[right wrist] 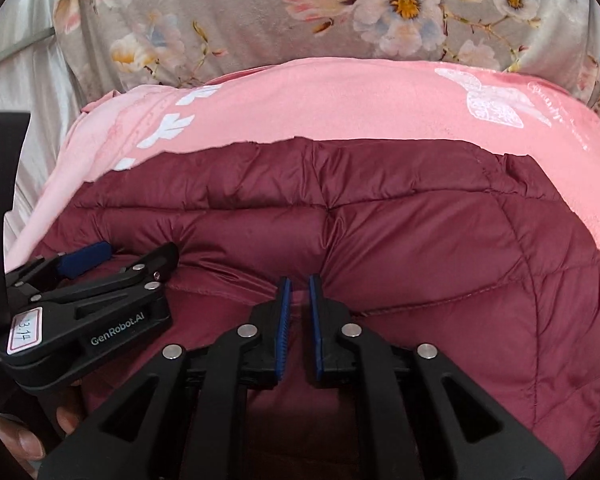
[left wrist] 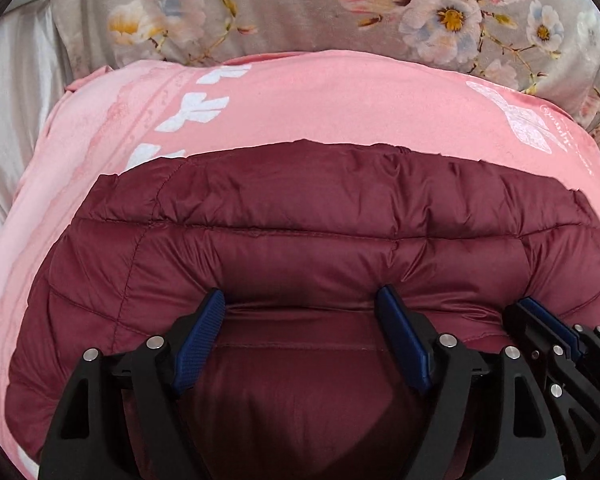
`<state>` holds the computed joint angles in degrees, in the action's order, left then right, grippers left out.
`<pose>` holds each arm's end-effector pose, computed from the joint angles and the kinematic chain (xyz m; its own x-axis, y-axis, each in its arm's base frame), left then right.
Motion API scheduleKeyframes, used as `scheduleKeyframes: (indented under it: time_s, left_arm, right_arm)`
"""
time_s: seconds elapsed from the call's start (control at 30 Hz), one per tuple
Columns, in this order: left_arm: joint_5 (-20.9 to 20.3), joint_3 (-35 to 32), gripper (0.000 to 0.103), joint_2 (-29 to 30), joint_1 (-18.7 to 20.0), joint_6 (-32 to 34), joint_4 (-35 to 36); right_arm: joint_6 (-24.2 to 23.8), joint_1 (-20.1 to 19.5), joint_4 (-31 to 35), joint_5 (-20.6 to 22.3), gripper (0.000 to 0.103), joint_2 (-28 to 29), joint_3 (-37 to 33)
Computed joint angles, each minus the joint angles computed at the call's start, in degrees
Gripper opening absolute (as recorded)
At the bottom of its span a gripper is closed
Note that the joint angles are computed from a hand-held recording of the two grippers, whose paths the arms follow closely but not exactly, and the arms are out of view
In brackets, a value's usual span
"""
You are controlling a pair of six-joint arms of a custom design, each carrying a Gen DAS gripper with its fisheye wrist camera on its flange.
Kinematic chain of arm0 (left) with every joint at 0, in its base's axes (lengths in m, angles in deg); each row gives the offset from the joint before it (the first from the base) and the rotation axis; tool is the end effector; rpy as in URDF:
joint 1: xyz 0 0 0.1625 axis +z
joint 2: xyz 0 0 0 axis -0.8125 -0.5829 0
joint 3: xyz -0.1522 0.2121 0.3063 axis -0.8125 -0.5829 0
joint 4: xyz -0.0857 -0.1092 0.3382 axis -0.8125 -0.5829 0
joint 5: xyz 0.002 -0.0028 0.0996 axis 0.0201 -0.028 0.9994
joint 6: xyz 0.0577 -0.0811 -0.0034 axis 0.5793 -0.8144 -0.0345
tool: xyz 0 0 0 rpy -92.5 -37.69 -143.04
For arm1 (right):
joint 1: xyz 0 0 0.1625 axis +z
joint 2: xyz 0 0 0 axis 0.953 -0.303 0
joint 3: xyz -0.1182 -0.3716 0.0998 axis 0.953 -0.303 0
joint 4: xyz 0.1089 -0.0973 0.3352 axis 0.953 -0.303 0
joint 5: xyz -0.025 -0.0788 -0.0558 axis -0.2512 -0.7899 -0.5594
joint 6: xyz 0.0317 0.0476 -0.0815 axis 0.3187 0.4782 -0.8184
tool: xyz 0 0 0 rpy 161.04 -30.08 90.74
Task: Fold large clothes
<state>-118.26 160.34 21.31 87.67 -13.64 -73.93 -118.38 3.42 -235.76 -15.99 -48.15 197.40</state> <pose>-0.2685 -0.4409 -0.0590 -0.6672 -0.0822 -0.7403 0.4533 0.7439 -0.4912 0.0083 -0.4612 0.2199 -0.7755 -0.1734 0.6071 -0.5506 0.6564 -0.5157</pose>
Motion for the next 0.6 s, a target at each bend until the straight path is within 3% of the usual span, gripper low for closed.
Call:
scheduleKeyframes:
  time_s: [0.6]
  left_arm:
    - [2.8, -1.7, 0.08, 1.1, -0.2, -2.6, 5.8]
  right_arm:
    - [-0.1, -0.4, 1.1, -0.1, 0.008, 0.2, -0.7]
